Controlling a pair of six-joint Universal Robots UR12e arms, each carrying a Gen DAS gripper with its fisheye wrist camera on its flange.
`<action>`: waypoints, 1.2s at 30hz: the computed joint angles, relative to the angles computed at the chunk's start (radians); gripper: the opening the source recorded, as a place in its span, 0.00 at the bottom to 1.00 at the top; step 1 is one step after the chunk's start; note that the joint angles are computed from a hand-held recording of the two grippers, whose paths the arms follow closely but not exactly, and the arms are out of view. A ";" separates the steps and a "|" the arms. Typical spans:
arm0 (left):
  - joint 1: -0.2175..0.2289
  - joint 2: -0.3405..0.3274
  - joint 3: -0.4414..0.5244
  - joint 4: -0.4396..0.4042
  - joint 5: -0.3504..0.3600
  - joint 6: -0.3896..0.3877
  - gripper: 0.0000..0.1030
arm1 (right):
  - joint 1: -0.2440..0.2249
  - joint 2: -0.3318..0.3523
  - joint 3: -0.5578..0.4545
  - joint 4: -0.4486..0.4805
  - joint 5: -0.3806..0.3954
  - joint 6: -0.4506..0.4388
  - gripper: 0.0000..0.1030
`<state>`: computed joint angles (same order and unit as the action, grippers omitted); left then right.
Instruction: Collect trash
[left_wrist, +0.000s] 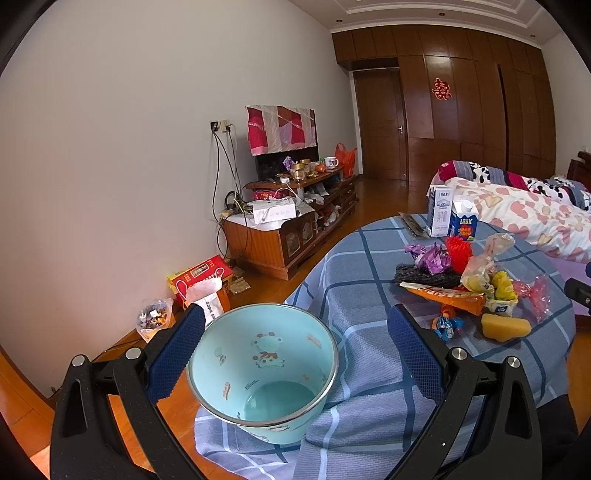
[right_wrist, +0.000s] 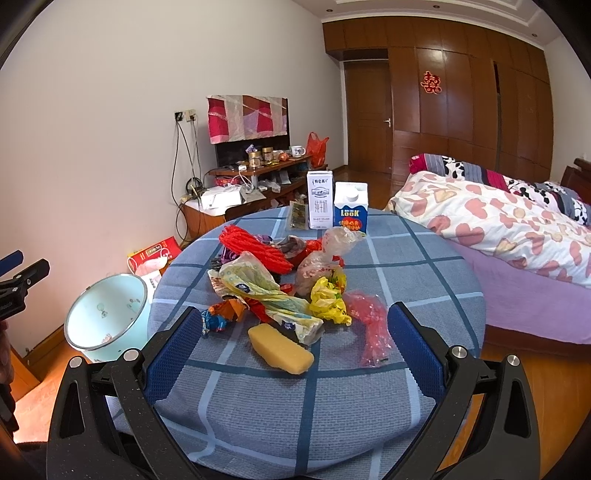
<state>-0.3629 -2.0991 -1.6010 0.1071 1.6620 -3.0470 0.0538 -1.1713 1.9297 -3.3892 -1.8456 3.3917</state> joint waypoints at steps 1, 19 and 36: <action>-0.006 0.001 0.003 -0.006 0.007 0.000 0.94 | -0.001 0.002 0.000 -0.001 -0.003 0.000 0.96; -0.043 -0.104 0.089 -0.084 0.095 0.025 0.94 | -0.060 0.059 0.006 0.032 -0.140 0.070 0.96; -0.079 -0.179 0.196 -0.159 0.062 0.003 0.94 | -0.116 0.107 -0.017 0.019 0.030 -0.001 0.54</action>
<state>-0.4418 -2.2781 -1.4051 -0.0521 1.7243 -3.0443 -0.0626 -1.0643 1.9127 -3.3701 -1.8152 3.3908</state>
